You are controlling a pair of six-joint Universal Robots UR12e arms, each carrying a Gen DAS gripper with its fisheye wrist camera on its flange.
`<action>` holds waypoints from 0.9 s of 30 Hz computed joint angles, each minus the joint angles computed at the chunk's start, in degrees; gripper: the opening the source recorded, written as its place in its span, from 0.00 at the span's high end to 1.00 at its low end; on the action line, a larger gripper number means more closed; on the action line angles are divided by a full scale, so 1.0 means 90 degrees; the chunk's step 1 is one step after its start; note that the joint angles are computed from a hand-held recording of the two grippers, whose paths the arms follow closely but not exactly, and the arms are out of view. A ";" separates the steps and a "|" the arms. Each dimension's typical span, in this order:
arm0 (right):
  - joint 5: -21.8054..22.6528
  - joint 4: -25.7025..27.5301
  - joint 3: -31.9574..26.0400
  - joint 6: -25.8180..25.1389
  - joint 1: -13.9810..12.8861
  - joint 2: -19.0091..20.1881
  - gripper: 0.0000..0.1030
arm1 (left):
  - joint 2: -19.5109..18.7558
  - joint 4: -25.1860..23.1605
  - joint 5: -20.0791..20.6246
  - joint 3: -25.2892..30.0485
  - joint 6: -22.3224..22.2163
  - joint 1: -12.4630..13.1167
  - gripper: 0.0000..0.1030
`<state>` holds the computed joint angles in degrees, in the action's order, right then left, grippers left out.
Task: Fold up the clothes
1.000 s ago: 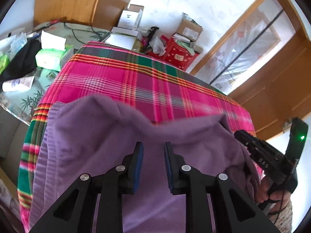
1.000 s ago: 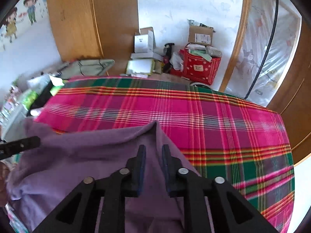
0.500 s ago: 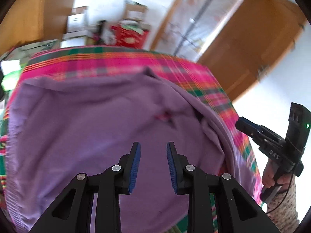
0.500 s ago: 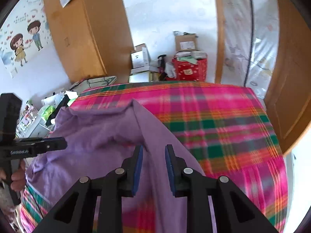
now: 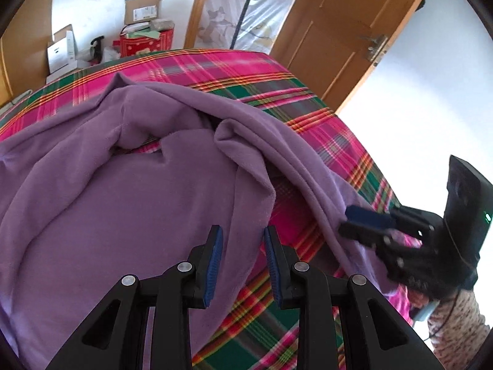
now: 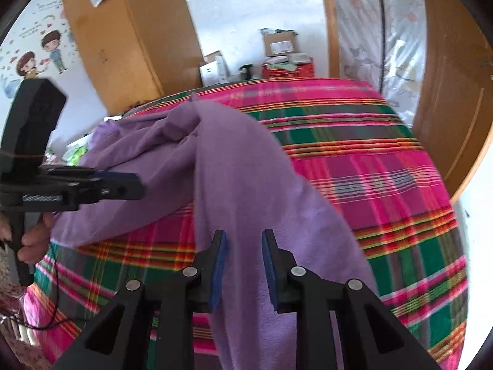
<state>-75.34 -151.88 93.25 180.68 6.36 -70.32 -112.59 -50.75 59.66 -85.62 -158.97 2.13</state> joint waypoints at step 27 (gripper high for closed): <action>-0.0855 -0.0780 -0.0540 0.0258 -0.0123 0.0456 0.97 | -0.0262 -0.0256 0.0317 0.0218 -0.0382 -0.0173 0.72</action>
<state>-83.04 -158.91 88.39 183.00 5.26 -66.21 -114.95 -53.04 62.52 -83.66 -162.42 0.57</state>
